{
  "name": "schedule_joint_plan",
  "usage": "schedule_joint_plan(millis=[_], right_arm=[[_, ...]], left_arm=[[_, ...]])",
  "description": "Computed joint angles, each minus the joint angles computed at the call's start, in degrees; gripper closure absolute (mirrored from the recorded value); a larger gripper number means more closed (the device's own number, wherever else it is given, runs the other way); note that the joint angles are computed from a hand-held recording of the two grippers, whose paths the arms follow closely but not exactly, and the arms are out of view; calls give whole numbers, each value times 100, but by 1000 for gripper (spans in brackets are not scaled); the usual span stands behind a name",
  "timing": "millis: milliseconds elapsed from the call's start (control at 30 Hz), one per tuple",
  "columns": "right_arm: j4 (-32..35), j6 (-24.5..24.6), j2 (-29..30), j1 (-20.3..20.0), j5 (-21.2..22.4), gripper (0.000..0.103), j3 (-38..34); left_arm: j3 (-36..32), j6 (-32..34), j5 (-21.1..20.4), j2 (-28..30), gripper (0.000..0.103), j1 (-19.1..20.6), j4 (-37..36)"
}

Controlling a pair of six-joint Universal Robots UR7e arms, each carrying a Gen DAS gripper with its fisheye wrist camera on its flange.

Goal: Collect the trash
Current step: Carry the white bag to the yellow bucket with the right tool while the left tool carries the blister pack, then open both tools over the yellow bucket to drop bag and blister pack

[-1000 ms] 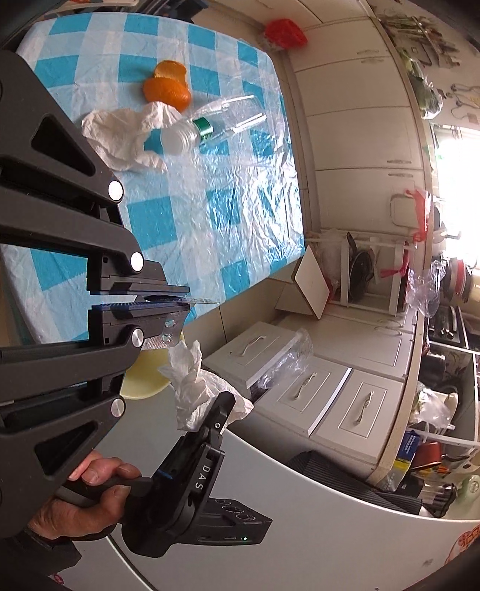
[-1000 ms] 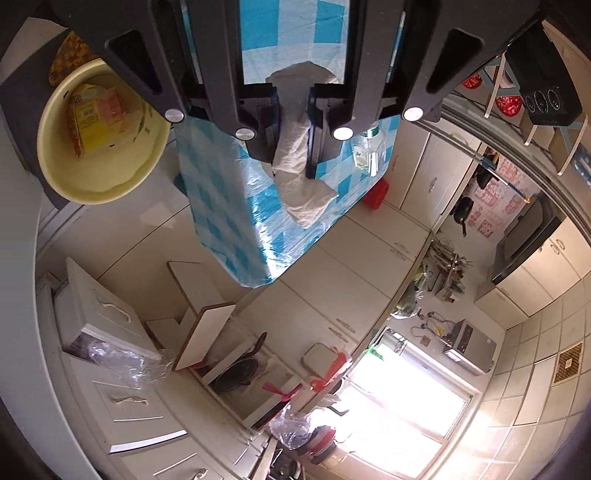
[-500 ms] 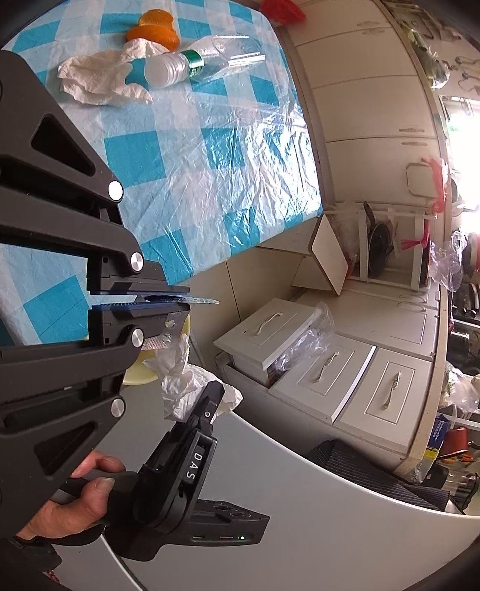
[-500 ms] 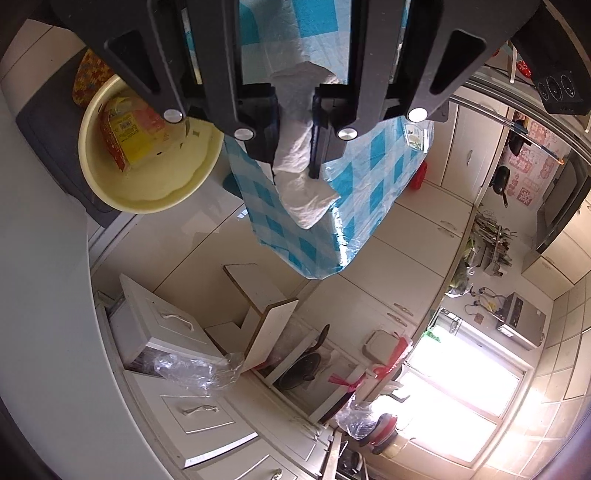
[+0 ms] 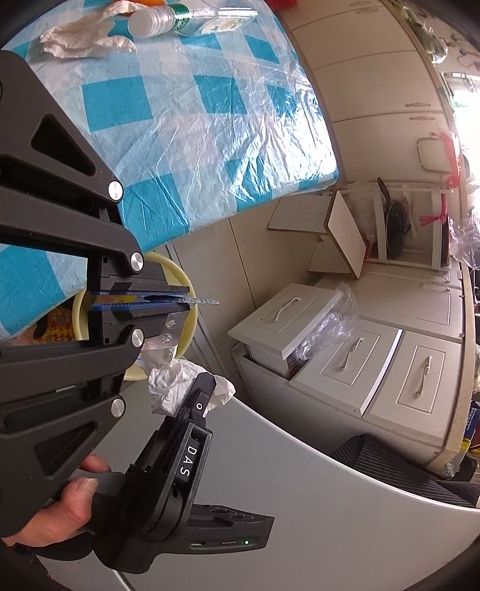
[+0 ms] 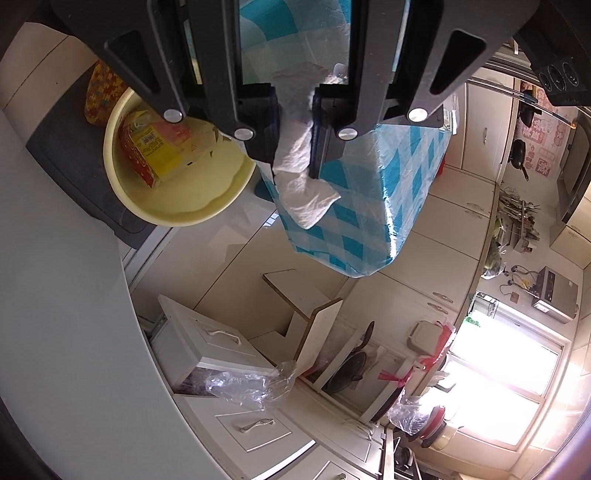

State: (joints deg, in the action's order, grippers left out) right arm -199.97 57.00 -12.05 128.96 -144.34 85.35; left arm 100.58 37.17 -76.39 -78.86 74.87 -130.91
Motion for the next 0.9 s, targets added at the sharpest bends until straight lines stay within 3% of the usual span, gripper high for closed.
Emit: schedule_joint_plan(millis=[367,433,633,733,900], right_arm=[[325,595,-105,-72,-62,69,194],[421,699,-127,-74,-95,56,215],[857,1184,-227,-38,-362,39,297],[852,1294,-244,-27,-441,37,339],[821,1357,-232,5,-573,33,322]], left_arm=[[196,-102,196,318,100,-86,-192],[196,-124,236,380,100,-89,-209],[202,-232,406,573,100,-150,-76],[206,-248,515,636,93,-180,53],[280,-254,529,589,73,-174,-31]])
